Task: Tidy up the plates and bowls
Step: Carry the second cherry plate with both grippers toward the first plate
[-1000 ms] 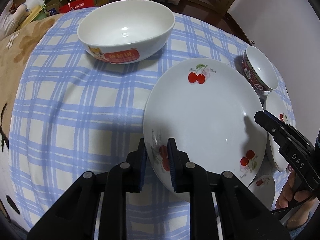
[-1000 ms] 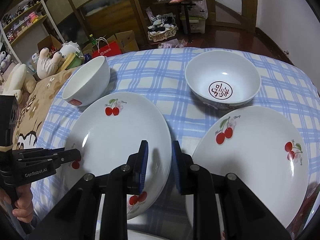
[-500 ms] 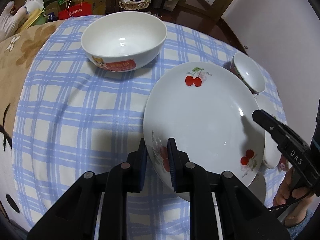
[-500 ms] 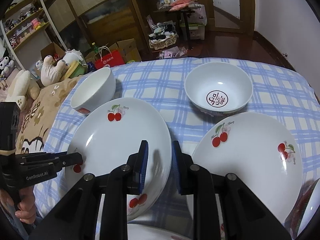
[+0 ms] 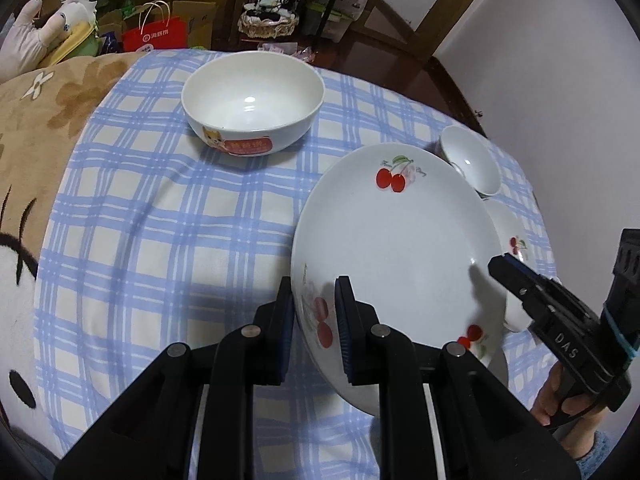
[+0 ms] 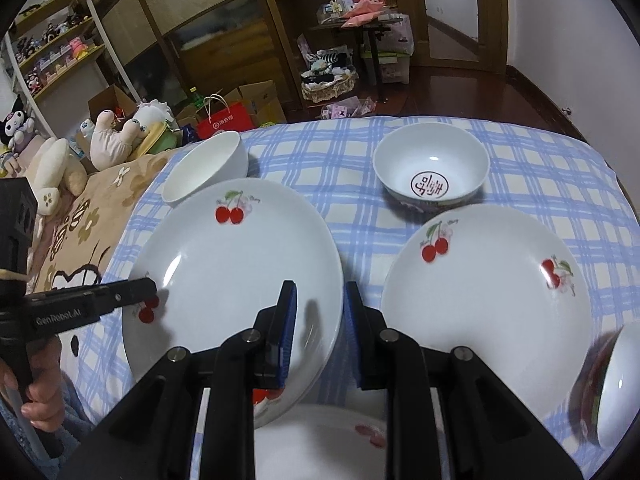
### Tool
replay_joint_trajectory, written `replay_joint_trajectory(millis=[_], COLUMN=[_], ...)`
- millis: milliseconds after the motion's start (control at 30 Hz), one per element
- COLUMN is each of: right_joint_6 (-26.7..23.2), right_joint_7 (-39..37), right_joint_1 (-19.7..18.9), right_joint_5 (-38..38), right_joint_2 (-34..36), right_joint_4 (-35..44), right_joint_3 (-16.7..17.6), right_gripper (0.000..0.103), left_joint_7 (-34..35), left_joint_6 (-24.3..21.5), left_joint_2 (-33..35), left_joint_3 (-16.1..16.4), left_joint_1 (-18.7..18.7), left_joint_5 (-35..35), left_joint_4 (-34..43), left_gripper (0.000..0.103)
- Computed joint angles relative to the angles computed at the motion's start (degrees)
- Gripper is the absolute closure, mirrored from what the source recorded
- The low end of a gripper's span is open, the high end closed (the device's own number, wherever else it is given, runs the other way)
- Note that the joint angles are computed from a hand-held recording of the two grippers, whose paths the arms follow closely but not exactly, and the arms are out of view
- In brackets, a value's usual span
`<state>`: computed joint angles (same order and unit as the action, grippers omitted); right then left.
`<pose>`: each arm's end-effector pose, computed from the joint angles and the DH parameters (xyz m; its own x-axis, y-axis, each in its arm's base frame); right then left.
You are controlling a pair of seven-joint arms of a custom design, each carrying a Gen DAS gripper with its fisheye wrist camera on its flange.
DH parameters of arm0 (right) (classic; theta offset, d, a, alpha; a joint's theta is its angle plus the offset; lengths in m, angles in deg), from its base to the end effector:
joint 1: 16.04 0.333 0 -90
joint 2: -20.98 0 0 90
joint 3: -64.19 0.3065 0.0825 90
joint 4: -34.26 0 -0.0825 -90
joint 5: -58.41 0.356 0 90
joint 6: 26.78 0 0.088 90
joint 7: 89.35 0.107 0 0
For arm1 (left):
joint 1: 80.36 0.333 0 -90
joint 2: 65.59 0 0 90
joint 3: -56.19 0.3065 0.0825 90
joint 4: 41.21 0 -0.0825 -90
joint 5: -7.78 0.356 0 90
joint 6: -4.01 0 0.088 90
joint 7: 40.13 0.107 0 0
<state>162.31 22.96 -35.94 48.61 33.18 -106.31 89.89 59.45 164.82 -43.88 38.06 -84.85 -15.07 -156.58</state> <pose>0.5111 0.0669 0.3138 -0.0689 -0.9677 -0.2423 -0.8008 0.1985 -0.5650 0.5781 -0.2074 0.3261 -0.2187 -0.9236 0.3148 -0.9208 0.0886 -0.3797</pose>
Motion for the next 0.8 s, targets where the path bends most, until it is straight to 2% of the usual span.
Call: replay_joint_trajectory(millis=[133, 200, 333, 433, 567, 700, 800], right_joint_6=[2.0, 3.1, 5.1, 5.4, 5.9, 6.4, 6.1], right_joint_7=[3.5, 5.3, 14.0, 19.0, 23.3, 30.8, 30.9], right_joint_1=[-2.3, -1.9, -7.2, -7.8, -5.7, -0.6, 1.7], right_joint_5=[-1.5, -2.4, -10.6, -15.6, -19.5, -27.3, -26.9], right_joint_2=[-2.4, -3.8, -7.1, -9.9, -13.9, -17.1, -19.5], right_joint_4=[-3.0, -4.6, -7.8, -9.6, -12.6, -15.0, -17.5], right_joint_3=[2.0, 1.3, 4.4, 3.7, 0.2, -7.3, -10.0], right_gripper=[0.079, 0.079, 0.079, 0.079, 0.079, 0.079, 0.079], left_joint_7=[1.8, 3.6, 7.3, 9.3, 11.6, 15.3, 18.0], left_joint_6=[0.7, 0.9, 0.9, 1.2, 1.5, 1.6, 2.6], left_joint_2=[-1.7, -2.7, -5.4, -7.4, -9.4, -10.9, -12.4], left_joint_3=[-1.6, -2.5, -3.5, -3.2, -2.5, -2.3, -2.3], left_joint_1=[1.0, 1.6, 1.8, 0.8, -1.0, -2.3, -3.6], left_joint_5=[-2.5, -4.5, -8.7, -11.1, -13.4, -16.5, -19.3], left_joint_4=[-1.7, -2.7, -5.2, -6.9, -8.6, -9.9, -11.3], left_gripper=[0.085, 0.085, 0.085, 0.085, 0.085, 0.085, 0.085])
